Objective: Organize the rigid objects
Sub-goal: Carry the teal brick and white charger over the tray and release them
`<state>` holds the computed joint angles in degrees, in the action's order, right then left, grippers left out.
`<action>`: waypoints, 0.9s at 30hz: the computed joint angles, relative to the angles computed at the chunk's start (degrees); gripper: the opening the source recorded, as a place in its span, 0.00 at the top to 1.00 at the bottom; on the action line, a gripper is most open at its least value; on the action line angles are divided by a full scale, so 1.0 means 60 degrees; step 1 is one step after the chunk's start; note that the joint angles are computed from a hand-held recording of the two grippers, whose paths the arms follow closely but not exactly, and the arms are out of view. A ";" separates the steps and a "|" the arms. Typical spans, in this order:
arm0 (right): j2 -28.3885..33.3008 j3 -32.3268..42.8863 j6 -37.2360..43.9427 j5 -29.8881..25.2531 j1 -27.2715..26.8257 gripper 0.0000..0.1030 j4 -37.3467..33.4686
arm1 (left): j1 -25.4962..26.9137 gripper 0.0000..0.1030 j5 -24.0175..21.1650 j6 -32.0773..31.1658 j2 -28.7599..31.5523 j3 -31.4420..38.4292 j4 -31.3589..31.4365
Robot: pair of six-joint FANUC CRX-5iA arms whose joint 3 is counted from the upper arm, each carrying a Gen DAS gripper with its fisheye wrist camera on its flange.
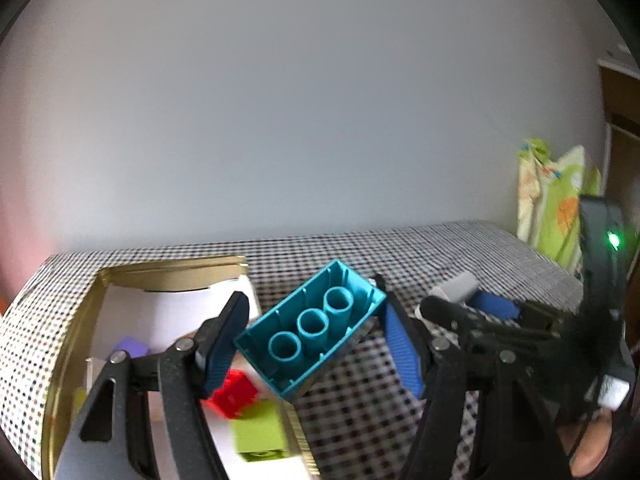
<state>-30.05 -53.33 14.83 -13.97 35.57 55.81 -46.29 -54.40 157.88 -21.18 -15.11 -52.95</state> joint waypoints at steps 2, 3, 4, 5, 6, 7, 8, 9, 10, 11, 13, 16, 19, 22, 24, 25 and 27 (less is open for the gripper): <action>0.0180 0.0140 0.0002 0.0113 0.0119 0.35 0.0056 | 0.0179 0.35 -0.0085 0.0108 -0.0124 -0.0053 0.0093; 0.0284 0.0194 -0.0072 0.0180 0.0177 0.35 0.0191 | 0.0256 0.35 -0.0184 0.0151 -0.0171 -0.0057 0.0125; 0.0366 0.0240 -0.0102 0.0217 0.0233 0.35 0.0255 | 0.0314 0.35 -0.0345 0.0215 -0.0168 -0.0014 0.0137; 0.0461 0.0298 -0.0126 0.0254 0.0305 0.35 0.0293 | 0.0403 0.35 -0.0459 0.0270 -0.0204 -0.0015 0.0174; 0.0569 0.0376 -0.0112 0.0285 0.0388 0.35 0.0276 | 0.0518 0.35 -0.0513 0.0296 -0.0264 -0.0039 0.0247; 0.0655 0.0437 -0.0117 0.0313 0.0448 0.35 0.0278 | 0.0706 0.35 -0.0515 0.0278 -0.0371 -0.0091 0.0387; 0.0751 0.0504 -0.0137 0.0355 0.0512 0.35 0.0316 | 0.0829 0.35 -0.0544 0.0264 -0.0441 -0.0117 0.0463; 0.0807 0.0533 -0.0216 0.0380 0.0565 0.35 0.0417 | 0.0935 0.35 -0.0673 0.0303 -0.0519 -0.0137 0.0473; 0.0831 0.0560 -0.0207 0.0391 0.0631 0.35 0.0444 | 0.0970 0.35 -0.0832 0.0379 -0.0551 -0.0127 0.0411; 0.0917 0.0620 -0.0266 0.0434 0.0686 0.35 0.0563 | 0.0967 0.35 -0.1023 0.0470 -0.0587 -0.0122 0.0314; 0.1009 0.0669 -0.0469 0.0489 0.0825 0.35 0.0867 | 0.1007 0.35 -0.1343 0.0590 -0.0709 -0.0149 0.0162; 0.1280 0.0906 -0.0558 0.0526 0.0950 0.35 0.1026 | 0.1296 0.35 -0.1662 0.0642 -0.0938 -0.0267 0.0165; 0.1569 0.1213 -0.0253 0.0510 0.1193 0.35 0.0600 | 0.1800 0.35 -0.1737 0.0522 -0.1109 -0.0376 0.0509; 0.1843 0.1508 0.0266 0.0462 0.1391 0.35 0.0096 | 0.2047 0.35 -0.1772 0.0566 -0.1279 -0.0500 0.0713; 0.1976 0.1717 0.0730 0.0337 0.1566 0.35 -0.0418 | 0.2165 0.35 -0.1885 0.0522 -0.1226 -0.0470 0.0873; 0.2078 0.1834 0.1192 0.0356 0.1569 0.35 -0.0897 | 0.2270 0.35 -0.1867 0.0435 -0.1218 -0.0474 0.1013; 0.2208 0.2119 0.2075 0.0157 0.1845 0.35 -0.1919 | 0.2286 0.35 -0.1948 0.0404 -0.1112 -0.0425 0.1173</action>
